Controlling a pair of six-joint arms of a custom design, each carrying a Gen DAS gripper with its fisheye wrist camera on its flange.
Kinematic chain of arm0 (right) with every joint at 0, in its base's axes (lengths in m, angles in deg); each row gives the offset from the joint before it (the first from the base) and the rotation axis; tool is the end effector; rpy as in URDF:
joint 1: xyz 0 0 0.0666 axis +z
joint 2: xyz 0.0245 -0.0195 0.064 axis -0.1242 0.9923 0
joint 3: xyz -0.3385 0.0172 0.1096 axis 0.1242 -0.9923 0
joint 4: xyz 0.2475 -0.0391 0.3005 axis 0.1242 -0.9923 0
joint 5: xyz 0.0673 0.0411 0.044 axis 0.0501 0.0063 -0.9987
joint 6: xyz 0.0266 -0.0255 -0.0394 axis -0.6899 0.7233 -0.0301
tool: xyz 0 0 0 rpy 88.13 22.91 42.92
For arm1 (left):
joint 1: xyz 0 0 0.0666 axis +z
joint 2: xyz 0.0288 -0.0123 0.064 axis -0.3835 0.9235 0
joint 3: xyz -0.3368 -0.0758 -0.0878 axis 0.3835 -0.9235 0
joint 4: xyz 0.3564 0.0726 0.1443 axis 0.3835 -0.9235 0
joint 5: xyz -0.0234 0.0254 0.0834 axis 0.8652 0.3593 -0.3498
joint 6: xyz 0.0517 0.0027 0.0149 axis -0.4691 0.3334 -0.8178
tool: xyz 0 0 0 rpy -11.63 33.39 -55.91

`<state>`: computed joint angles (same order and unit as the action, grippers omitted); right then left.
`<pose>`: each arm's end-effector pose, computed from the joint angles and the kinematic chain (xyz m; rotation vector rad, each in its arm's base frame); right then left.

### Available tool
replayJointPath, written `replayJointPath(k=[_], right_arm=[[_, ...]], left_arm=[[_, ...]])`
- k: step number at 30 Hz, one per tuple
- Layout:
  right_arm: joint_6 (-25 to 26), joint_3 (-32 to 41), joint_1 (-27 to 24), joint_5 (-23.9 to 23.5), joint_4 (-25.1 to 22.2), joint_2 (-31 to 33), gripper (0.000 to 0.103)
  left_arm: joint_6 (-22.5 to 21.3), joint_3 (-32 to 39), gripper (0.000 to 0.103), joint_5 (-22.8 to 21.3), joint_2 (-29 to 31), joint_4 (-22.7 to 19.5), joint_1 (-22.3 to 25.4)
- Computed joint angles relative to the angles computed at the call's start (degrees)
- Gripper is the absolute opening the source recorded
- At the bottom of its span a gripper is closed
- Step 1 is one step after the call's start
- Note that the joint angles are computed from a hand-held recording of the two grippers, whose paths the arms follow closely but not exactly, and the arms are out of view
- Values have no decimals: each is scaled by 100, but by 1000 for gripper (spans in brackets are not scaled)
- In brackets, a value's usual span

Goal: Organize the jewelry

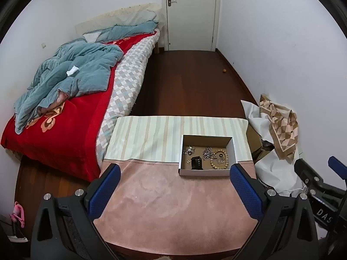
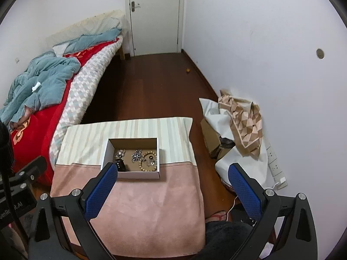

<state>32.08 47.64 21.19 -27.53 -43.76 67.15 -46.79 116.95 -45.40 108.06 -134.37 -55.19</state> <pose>0.3357 0.1628 0.5913 0.2440 2.4631 -0.1584 0.3711 -0.2264 0.5892 0.1057 2.4892 -0.0407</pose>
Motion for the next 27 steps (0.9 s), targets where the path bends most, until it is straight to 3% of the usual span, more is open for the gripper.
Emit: replayJointPath(k=[14, 27], right_arm=[[328, 46, -353, -335, 11, 480, 103], [425, 106, -425, -486, -43, 578, 103]], left_arm=[[27, 258, 103, 334, 564, -173, 197], [80, 199, 103, 419, 594, -198, 222]])
